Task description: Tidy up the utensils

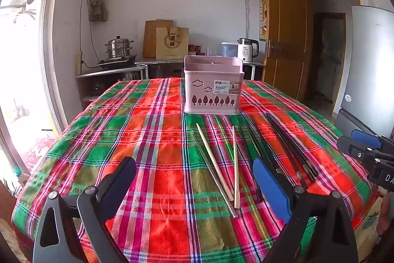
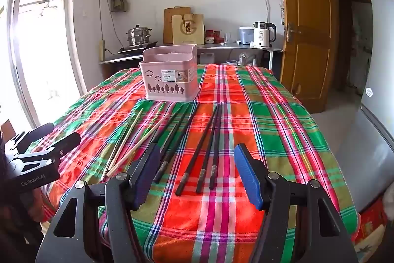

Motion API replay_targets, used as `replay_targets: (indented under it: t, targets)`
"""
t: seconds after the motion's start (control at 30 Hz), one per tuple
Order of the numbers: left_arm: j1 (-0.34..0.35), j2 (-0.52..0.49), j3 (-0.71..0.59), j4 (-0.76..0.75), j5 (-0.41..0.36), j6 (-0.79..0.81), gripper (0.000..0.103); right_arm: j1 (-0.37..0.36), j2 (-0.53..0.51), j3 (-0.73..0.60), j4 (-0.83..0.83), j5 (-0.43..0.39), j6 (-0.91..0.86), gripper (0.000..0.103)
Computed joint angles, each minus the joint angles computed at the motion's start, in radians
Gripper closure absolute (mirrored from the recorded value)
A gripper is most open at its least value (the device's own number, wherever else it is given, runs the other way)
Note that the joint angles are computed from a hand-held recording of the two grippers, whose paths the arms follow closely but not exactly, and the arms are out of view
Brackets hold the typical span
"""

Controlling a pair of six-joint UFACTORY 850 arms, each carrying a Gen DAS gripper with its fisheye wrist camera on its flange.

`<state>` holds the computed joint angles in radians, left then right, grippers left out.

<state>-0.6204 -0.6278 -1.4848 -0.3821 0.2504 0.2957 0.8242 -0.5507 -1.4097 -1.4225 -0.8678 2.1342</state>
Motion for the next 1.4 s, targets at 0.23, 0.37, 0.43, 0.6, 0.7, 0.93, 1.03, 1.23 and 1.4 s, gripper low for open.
replay_targets:
  t: [0.23, 0.37, 0.43, 0.6, 0.7, 0.93, 1.03, 1.23, 1.4]
  targets:
    - [-0.001, 0.004, 0.003, -0.006, -0.001, 0.003, 0.006, 0.001, -0.001, -0.003, -0.001, -0.003, 0.001, 0.04]
    - [-0.001, 0.005, 0.003, -0.007, -0.002, 0.004, 0.006, 0.001, -0.001, -0.003, -0.002, -0.002, -0.002, 0.04]
    - [-0.001, 0.005, 0.002, -0.007, -0.004, 0.004, 0.006, 0.001, -0.002, -0.007, 0.002, -0.002, -0.006, 0.04]
    - [-0.001, 0.006, 0.002, -0.005, -0.004, 0.002, 0.006, 0.0, -0.005, -0.01, 0.003, -0.002, -0.009, 0.04]
    - [-0.001, 0.006, 0.002, -0.004, -0.005, -0.001, 0.006, 0.0, -0.005, -0.01, 0.0, -0.002, -0.007, 0.04]
    - [-0.006, 0.01, 0.002, -0.014, -0.006, 0.006, 0.006, 0.0, -0.007, -0.015, 0.003, -0.003, -0.013, 0.04]
    - [-0.005, 0.011, 0.002, -0.013, -0.008, 0.006, 0.006, 0.001, -0.008, -0.017, 0.004, -0.004, -0.015, 0.04]
    - [-0.003, 0.013, -0.001, -0.005, -0.014, -0.004, 0.006, 0.001, -0.008, -0.017, 0.002, -0.005, -0.014, 0.04]
    - [-0.002, 0.017, 0.004, 0.022, -0.016, -0.032, 0.006, 0.001, -0.008, -0.017, -0.001, -0.004, -0.014, 0.04]
